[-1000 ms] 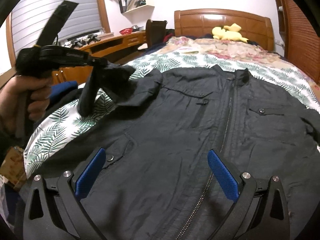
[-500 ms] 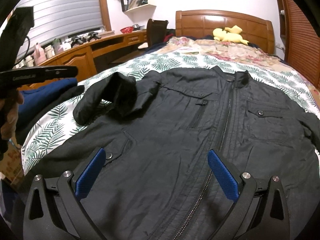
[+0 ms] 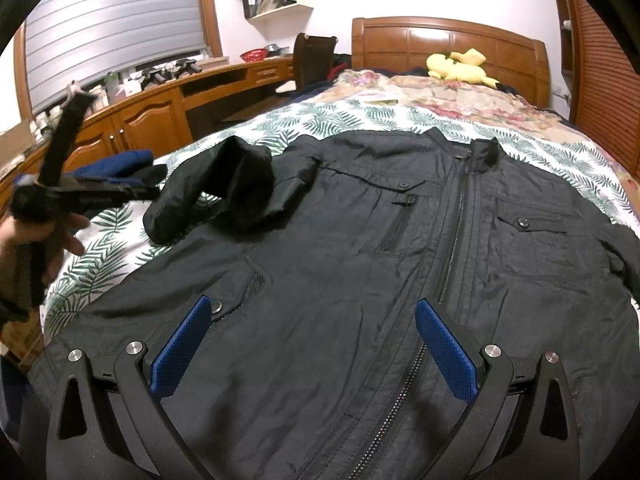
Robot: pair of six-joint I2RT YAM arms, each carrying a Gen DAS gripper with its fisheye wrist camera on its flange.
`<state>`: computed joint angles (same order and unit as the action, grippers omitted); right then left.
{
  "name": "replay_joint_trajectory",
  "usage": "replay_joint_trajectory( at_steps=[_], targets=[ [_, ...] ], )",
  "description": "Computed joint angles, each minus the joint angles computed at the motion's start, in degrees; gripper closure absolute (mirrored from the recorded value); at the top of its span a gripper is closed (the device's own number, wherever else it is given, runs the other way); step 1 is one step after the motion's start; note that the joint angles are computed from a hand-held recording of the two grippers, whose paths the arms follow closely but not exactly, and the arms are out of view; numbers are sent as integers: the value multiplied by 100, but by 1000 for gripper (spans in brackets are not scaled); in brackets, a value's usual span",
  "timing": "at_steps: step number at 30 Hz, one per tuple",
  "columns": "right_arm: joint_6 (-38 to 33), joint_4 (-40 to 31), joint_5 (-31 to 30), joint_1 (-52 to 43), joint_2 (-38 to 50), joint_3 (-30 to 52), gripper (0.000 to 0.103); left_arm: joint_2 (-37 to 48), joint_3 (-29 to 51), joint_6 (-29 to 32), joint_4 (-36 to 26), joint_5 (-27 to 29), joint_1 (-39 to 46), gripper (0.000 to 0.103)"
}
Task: Fold large clothes
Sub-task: 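Lift the held sleeve with the left gripper and fold it across the jacket body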
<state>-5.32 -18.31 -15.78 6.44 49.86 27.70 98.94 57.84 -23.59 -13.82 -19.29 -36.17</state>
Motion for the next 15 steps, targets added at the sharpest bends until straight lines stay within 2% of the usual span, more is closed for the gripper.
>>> replay_joint_trajectory(
  at_steps=[4,10,14,15],
  targets=[
    [4,14,26,34,33,-1,0,448,139,-215,-90,333,239,55],
    [22,-6,58,65,15,-9,0,608,35,-513,107,939,580,55],
    [-9,-61,65,10,-79,-42,0,610,21,-592,170,911,563,55],
    [-26,-80,58,-12,-105,-45,0,593,22,-542,180,852,511,70]
  ],
)
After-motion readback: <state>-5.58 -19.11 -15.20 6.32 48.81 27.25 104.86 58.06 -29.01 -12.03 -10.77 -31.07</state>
